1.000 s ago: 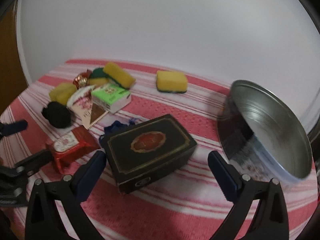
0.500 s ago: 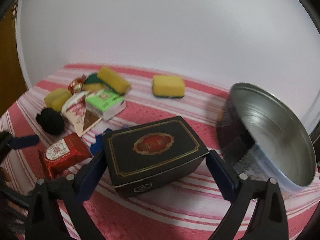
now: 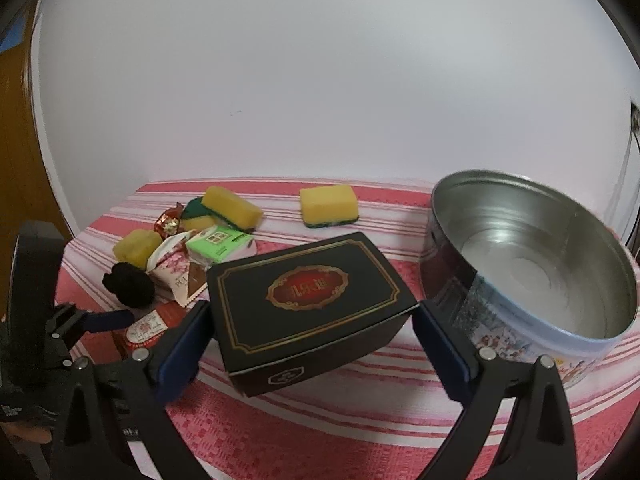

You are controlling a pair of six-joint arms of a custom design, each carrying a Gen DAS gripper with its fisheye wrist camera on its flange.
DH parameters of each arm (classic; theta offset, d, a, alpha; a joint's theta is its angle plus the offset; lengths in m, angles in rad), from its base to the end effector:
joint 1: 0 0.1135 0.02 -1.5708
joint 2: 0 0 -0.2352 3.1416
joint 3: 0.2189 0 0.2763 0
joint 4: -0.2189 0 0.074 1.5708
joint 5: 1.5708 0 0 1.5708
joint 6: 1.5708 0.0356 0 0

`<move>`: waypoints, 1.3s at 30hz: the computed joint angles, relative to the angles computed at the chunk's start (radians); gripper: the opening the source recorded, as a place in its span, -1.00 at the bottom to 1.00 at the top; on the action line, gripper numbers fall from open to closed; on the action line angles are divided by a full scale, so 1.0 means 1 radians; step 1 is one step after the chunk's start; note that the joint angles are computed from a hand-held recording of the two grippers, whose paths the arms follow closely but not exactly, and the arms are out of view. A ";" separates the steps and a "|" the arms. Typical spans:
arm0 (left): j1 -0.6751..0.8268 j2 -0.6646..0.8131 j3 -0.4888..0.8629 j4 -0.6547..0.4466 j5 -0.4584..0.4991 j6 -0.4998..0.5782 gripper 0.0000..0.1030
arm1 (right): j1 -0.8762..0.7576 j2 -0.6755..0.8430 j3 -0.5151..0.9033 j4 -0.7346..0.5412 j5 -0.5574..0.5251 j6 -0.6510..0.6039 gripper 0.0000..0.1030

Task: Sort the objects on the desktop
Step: 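Grasp the red snack packet with the left tool while the right tool grasps the black box, then carry the red packet and black box over the silver tin with both tools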

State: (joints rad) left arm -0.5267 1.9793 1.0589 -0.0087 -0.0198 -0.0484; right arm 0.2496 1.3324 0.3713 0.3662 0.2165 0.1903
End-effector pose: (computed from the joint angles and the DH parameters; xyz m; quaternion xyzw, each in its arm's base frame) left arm 0.3376 -0.1955 0.0632 0.2218 0.9227 -0.0804 0.3051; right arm 0.2521 0.0564 0.0943 0.0246 0.8792 0.0086 0.4757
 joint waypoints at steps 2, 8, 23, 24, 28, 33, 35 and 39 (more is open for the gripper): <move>0.001 -0.003 -0.001 -0.002 -0.001 0.001 0.99 | -0.006 -0.007 -0.005 0.000 -0.009 0.000 0.94; 0.001 -0.009 -0.006 -0.001 -0.004 0.000 0.99 | -0.033 -0.012 -0.013 0.011 -0.043 0.012 0.94; 0.056 -0.103 -0.095 0.048 0.209 -0.031 -0.09 | -0.091 -0.285 -0.174 -0.002 -0.083 0.121 0.94; 0.054 -0.121 -0.113 0.063 0.213 -0.039 -0.09 | -0.091 -0.330 -0.192 -0.020 -0.063 0.120 0.94; 0.017 -0.214 -0.182 0.145 0.168 -0.043 -0.09 | -0.107 -0.620 -0.274 -0.169 0.037 0.090 0.94; -0.062 -0.235 -0.141 0.175 0.105 -0.054 -0.09 | -0.211 -0.899 -0.310 -0.349 0.084 0.058 0.94; -0.095 -0.211 -0.079 0.161 0.090 -0.063 -0.09 | -0.283 -0.927 -0.307 -0.368 0.061 0.046 0.95; -0.167 -0.158 0.021 0.140 0.051 -0.059 -0.09 | -0.410 -0.795 -0.273 -0.271 0.039 0.014 0.95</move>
